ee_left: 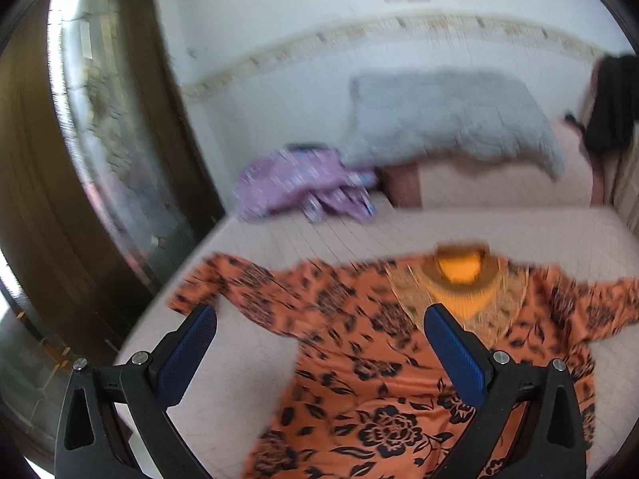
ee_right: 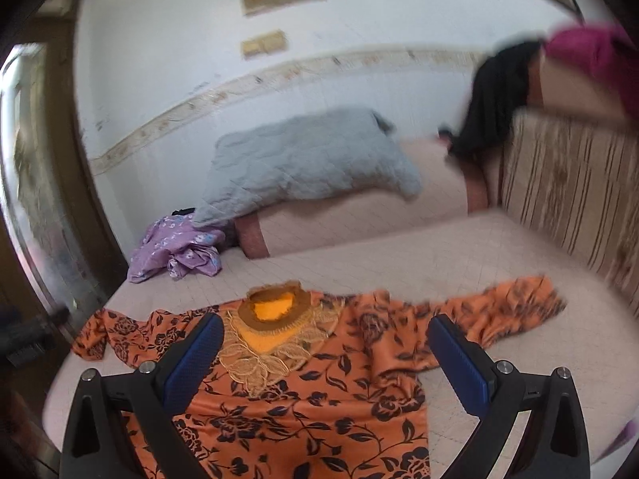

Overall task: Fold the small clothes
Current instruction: 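Grasp the sleeve nearest the right gripper and fold it across the blouse body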

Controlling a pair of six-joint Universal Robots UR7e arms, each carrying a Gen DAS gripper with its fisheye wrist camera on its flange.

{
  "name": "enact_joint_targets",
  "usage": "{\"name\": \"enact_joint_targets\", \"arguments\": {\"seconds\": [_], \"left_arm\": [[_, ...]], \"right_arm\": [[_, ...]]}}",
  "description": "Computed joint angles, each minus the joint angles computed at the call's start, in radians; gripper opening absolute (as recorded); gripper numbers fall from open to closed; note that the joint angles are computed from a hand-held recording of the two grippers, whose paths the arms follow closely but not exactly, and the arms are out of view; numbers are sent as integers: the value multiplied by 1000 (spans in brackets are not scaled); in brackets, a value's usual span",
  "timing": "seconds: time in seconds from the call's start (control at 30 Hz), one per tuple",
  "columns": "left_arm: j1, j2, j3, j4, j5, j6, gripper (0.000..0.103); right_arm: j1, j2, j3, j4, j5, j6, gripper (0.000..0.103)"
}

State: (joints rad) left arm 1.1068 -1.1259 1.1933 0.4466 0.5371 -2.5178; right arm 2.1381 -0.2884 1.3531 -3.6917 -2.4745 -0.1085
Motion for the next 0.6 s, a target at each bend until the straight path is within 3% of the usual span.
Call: {"name": "enact_joint_targets", "arguments": {"seconds": [0.1, 0.2, 0.27, 0.33, 0.4, 0.53, 0.6], "left_arm": [[76, 174, -155, 219, 50, -115, 103], [146, 365, -329, 412, 47, -166, 103], [172, 413, -357, 424, 51, -145, 103], [195, 433, -362, 406, 77, -104, 103], [205, 434, -373, 412, 114, -103, 103], [229, 471, -471, 554, 206, -238, 103], [252, 430, -426, 501, 281, -260, 103]], "right_arm": [[-109, -98, 142, 50, 91, 192, 103], [-241, -190, 277, 65, 210, 396, 103], [-314, -237, 336, 97, 246, 568, 103], [-395, -273, 400, 44, 361, 701, 103], [-449, -283, 423, -16, 420, 775, 103], [-517, -294, 404, -22, 466, 820, 101], [-535, -291, 377, -39, 471, 812, 100]]}}
